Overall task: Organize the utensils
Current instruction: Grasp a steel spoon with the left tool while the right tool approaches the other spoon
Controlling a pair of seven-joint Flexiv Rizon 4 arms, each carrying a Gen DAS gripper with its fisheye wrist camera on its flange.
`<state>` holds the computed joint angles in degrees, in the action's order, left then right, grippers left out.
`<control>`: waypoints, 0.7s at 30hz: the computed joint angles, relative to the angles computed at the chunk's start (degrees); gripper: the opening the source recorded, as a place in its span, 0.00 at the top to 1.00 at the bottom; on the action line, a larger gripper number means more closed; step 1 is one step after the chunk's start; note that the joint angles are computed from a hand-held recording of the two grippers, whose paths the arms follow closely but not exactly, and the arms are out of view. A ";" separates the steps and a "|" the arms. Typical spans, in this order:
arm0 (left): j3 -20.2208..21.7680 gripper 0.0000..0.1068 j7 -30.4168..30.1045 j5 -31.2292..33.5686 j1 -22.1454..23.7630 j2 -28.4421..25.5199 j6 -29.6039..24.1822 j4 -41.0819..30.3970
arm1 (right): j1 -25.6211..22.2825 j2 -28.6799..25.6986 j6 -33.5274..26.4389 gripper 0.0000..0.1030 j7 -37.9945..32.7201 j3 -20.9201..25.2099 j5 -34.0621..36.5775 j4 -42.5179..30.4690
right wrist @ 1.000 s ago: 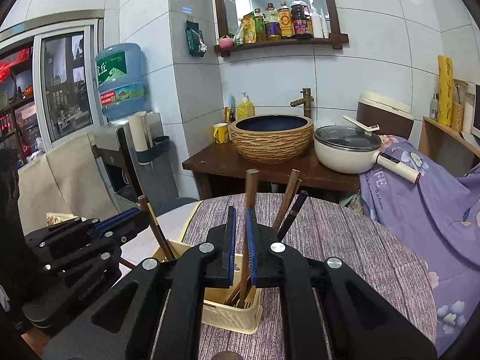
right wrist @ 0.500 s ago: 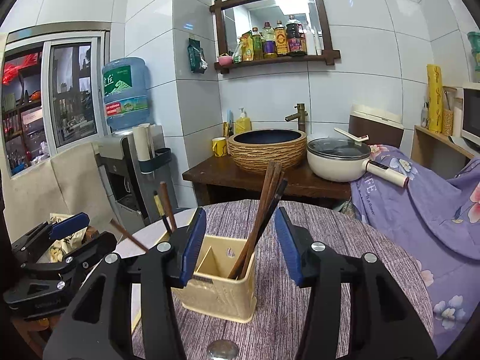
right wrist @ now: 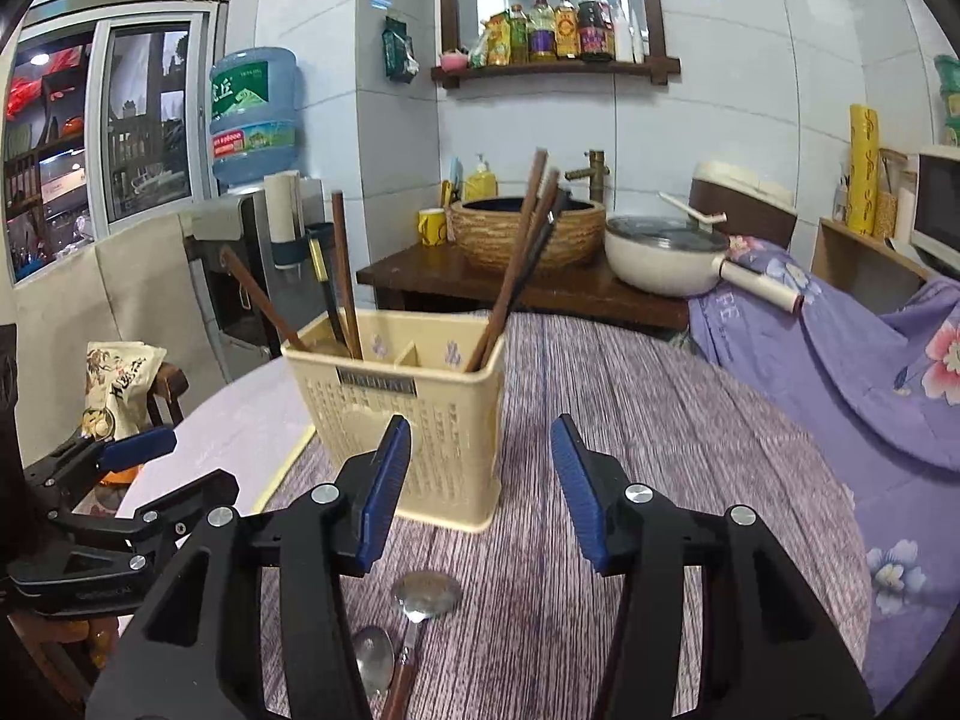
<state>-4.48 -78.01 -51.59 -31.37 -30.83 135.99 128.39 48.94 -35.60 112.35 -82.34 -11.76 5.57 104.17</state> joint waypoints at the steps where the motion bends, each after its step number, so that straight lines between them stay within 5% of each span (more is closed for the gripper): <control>1: -0.28 0.20 -0.45 0.43 0.17 -0.23 -0.41 0.24 | 0.73 -0.40 0.09 0.52 -0.03 -0.80 0.69 0.33; 6: -0.49 0.20 -0.67 1.38 -1.24 -1.83 -2.12 -0.12 | 5.27 -3.06 -0.35 0.52 0.21 -6.11 4.88 1.26; 21: 1.97 0.33 5.51 -3.43 -7.42 -6.27 -11.13 -5.62 | 3.79 -5.89 -0.93 0.52 5.42 -6.01 4.47 3.22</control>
